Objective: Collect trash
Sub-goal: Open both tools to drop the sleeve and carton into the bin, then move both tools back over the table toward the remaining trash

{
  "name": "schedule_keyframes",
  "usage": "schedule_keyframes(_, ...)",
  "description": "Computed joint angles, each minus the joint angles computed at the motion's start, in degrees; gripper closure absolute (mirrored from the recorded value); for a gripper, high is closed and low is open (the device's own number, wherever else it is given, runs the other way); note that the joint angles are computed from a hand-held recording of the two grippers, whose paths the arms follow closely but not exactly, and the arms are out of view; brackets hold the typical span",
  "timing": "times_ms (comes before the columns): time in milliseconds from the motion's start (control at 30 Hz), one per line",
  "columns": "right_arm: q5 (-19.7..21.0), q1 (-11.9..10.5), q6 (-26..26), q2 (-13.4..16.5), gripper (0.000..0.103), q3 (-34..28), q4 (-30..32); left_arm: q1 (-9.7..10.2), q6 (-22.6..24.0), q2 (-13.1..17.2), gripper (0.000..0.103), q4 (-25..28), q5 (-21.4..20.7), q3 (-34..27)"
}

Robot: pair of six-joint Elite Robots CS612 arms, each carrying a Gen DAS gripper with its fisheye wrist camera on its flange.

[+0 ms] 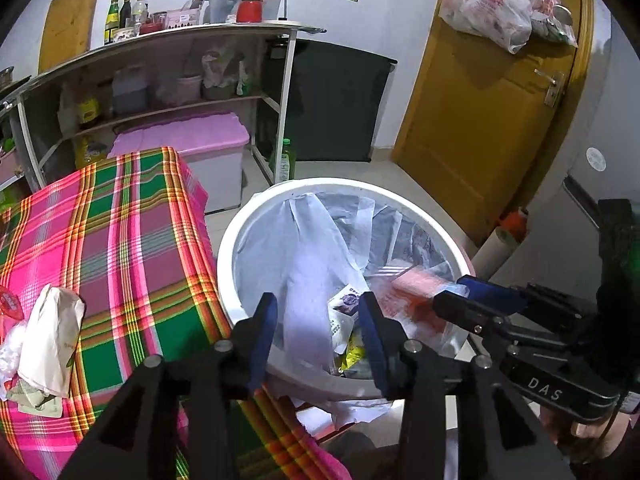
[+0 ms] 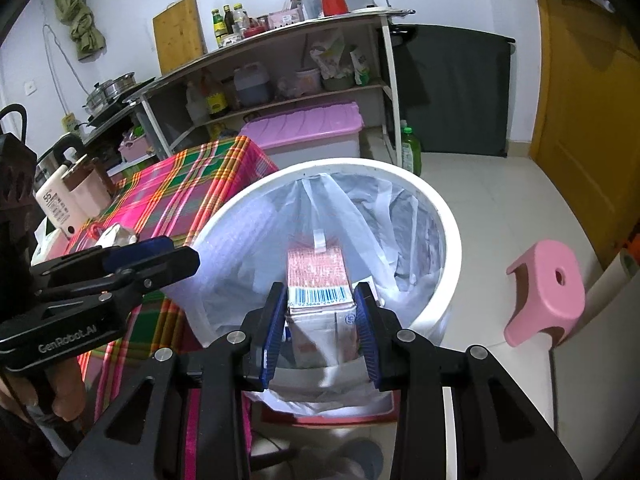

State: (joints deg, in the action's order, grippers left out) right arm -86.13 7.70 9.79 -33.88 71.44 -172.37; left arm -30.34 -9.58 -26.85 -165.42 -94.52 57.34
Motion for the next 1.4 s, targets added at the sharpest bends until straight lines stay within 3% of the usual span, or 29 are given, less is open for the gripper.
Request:
schedule_keyframes(133, 0.1, 0.0, 0.0, -0.1, 0.061, 0.4, -0.9, 0.04, -0.4, -0.2, 0.059, -0.7, 0.1, 0.5)
schedule_keyframes(533, 0.5, 0.5, 0.1, -1.7, 0.061, 3.3, -3.4, 0.38, -1.9, -2.6, 0.059, -5.0, 0.2, 5.3)
schedule_keyframes(1400, 5.6, 3.8, -6.7, -4.2, 0.061, 7.3, -6.9, 0.84, -4.9, -9.5, 0.059, -14.7, 6.4, 20.4)
